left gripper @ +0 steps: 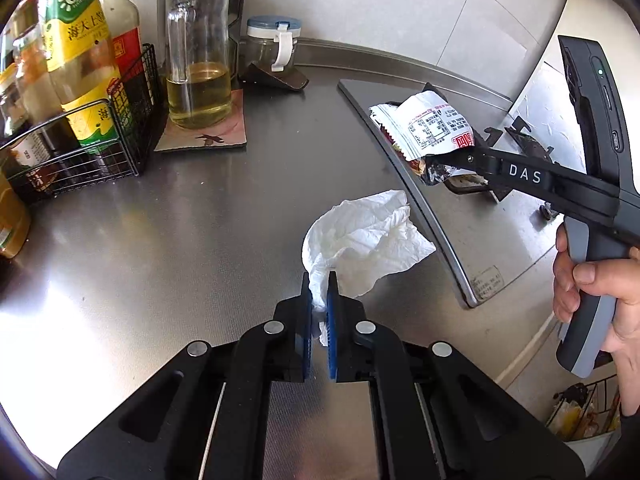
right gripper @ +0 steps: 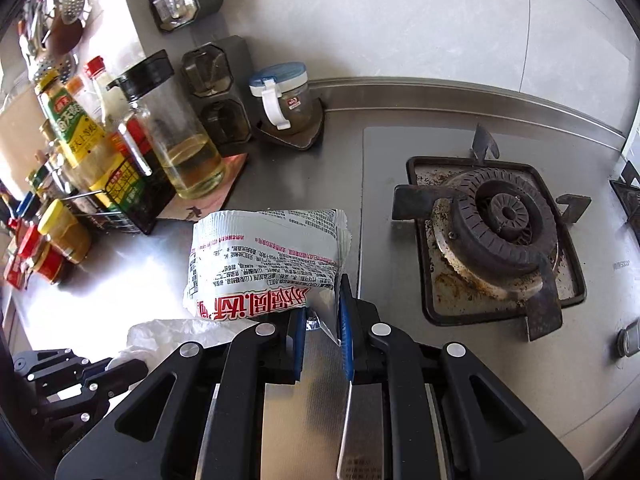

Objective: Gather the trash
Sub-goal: 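Grasp the white-and-red sachet with the right tool while the left tool grasps the white tissue, then lower the sachet and tissue over the bin and open both tools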

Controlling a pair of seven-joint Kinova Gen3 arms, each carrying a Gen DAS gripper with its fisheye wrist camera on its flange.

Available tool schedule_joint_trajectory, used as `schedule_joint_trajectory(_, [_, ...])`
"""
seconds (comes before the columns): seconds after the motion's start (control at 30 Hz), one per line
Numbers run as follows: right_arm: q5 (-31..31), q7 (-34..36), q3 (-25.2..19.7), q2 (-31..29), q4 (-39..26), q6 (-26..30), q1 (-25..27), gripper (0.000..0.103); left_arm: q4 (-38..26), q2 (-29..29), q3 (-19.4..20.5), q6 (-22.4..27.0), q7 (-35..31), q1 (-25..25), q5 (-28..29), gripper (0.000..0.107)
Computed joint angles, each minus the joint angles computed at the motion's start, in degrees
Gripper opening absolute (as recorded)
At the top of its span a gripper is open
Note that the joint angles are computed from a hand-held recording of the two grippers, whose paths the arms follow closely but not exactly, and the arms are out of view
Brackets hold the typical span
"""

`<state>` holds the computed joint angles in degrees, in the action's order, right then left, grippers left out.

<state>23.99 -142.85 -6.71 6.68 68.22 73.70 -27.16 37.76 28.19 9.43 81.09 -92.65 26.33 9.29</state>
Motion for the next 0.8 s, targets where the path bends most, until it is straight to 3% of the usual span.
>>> schedule_joint_trajectory(0.4, [0.61,-5.48,-5.82,-3.91,1.58,3.40,-5.93,0.016,27.56,-20.65,0.13,-8.35,5.38,-4.81,1.60,0.005])
schedule_joint_trajectory(0.8, [0.33,-15.35,-11.54,-7.91,5.81,3.66,-11.27,0.016,40.12,-33.39,0.70,-9.04,4.45,-8.17,3.37,0.005])
